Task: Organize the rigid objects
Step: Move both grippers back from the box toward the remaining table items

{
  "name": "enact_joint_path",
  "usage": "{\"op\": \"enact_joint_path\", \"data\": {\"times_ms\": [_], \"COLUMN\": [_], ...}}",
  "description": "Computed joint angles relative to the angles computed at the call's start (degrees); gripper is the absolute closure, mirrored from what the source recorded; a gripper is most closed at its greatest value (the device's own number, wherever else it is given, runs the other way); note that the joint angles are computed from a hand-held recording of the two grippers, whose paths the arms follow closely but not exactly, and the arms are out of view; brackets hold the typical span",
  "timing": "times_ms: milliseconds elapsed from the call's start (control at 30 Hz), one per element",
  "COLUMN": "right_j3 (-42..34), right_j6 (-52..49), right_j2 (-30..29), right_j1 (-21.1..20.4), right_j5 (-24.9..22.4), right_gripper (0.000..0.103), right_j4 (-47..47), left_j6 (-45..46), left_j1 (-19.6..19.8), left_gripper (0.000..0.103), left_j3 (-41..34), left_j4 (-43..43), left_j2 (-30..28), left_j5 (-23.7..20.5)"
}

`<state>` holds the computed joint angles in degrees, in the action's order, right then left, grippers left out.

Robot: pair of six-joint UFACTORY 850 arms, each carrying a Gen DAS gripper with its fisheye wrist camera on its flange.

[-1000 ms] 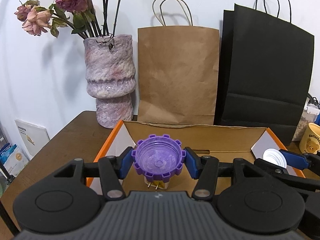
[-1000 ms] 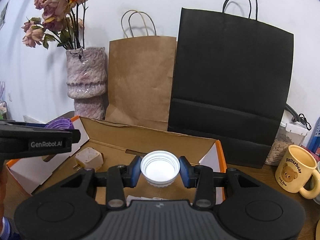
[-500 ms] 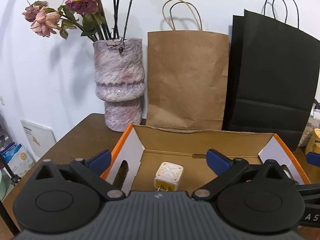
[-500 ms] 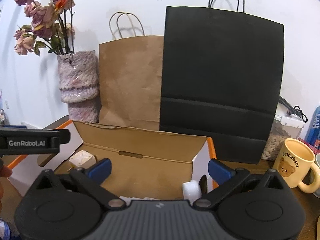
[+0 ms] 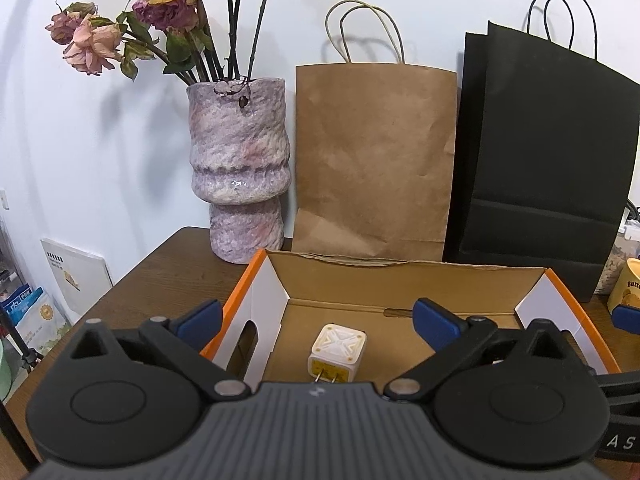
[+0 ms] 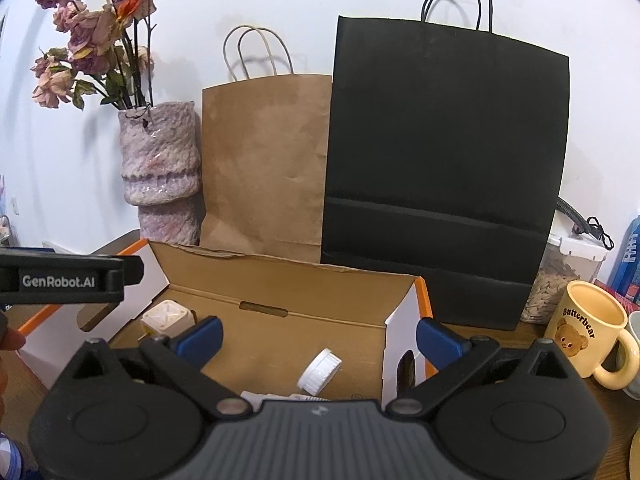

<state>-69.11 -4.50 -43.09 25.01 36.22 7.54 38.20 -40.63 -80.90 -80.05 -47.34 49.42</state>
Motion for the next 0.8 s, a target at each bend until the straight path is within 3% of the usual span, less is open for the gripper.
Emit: {"op": "enact_joint_path", "data": {"times_ms": [800], "right_j3": [9.38], "right_j6": [-1.55], "right_j2": [5.46], "right_j1": [0.91], "right_j5": [6.32], "right_gripper": [0.000], "right_j4": [1.54], "left_j6": [-3.34], "left_j1": [-2.63], "left_gripper": [0.000], "left_j3": [6.48], "left_j4": [1.61], "left_j2": [4.11], "left_j5": [1.72]}}
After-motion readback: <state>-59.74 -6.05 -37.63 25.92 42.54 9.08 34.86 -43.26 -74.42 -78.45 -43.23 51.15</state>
